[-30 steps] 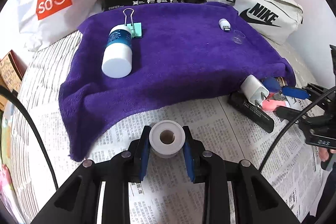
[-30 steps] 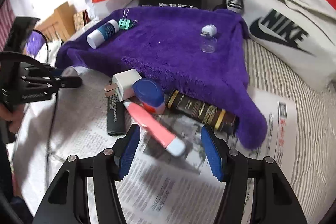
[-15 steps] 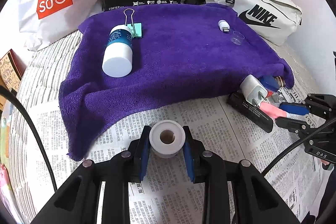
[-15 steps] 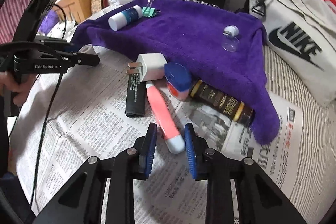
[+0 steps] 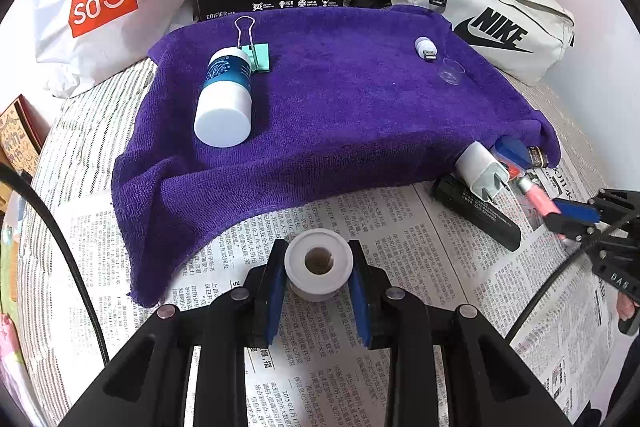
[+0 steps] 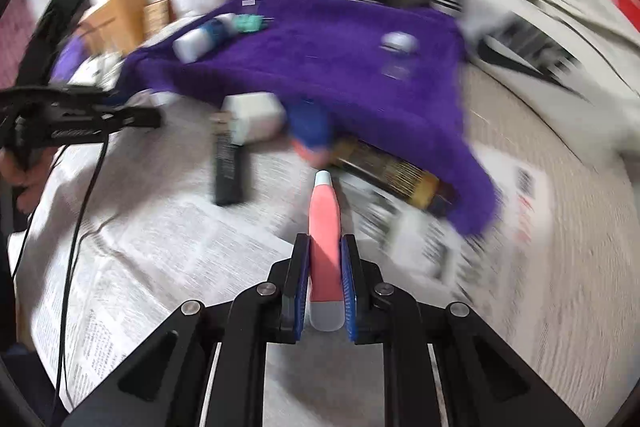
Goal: Organize rigid objects
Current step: 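Carry the tape roll with left gripper while right carries the pink tube onto the towel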
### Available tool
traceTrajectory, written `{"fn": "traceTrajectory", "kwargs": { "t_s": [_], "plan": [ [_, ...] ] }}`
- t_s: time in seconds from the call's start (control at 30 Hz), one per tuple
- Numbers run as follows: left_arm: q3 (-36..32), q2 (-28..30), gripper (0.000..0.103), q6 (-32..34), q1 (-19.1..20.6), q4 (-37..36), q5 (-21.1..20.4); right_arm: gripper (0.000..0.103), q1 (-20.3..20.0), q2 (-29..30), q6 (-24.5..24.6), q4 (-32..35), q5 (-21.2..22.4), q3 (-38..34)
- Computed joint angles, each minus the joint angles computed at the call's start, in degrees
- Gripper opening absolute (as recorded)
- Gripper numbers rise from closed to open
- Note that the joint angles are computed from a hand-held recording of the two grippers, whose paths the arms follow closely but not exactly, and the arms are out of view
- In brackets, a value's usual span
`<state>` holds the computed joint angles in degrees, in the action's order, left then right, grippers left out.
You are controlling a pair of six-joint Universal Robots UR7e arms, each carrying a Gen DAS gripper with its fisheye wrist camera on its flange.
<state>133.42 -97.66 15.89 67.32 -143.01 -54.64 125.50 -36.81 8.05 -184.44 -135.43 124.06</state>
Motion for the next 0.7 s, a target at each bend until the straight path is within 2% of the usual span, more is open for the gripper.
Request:
{"fn": "traceTrajectory", "kwargs": {
  "t_s": [0.07,0.3,0.5,0.7],
  "plan": [
    [0.06,0.00,0.028,0.02,-0.06,-0.05,0.14,0.016,-0.12,-0.69,2.39,-0.03,0.04,0.84],
    [0.43,-0.24,0.028,-0.43,-0.29,-0.28,0.37,0.018,0.67,0.41,2.29,3.55,-2.20,-1.02],
    [0.80,0.31,0.027,0.28,0.38,-3.15,-0.78,0.016,0.01,1.65,0.27,-0.83,-2.08,-1.02],
    [0.34,-0.91,0.027,-0.66,0.49,-1.26,-1.73,0.016,-0.21,1.17,2.46,0.08,-1.64,-1.26]
  ]
}}
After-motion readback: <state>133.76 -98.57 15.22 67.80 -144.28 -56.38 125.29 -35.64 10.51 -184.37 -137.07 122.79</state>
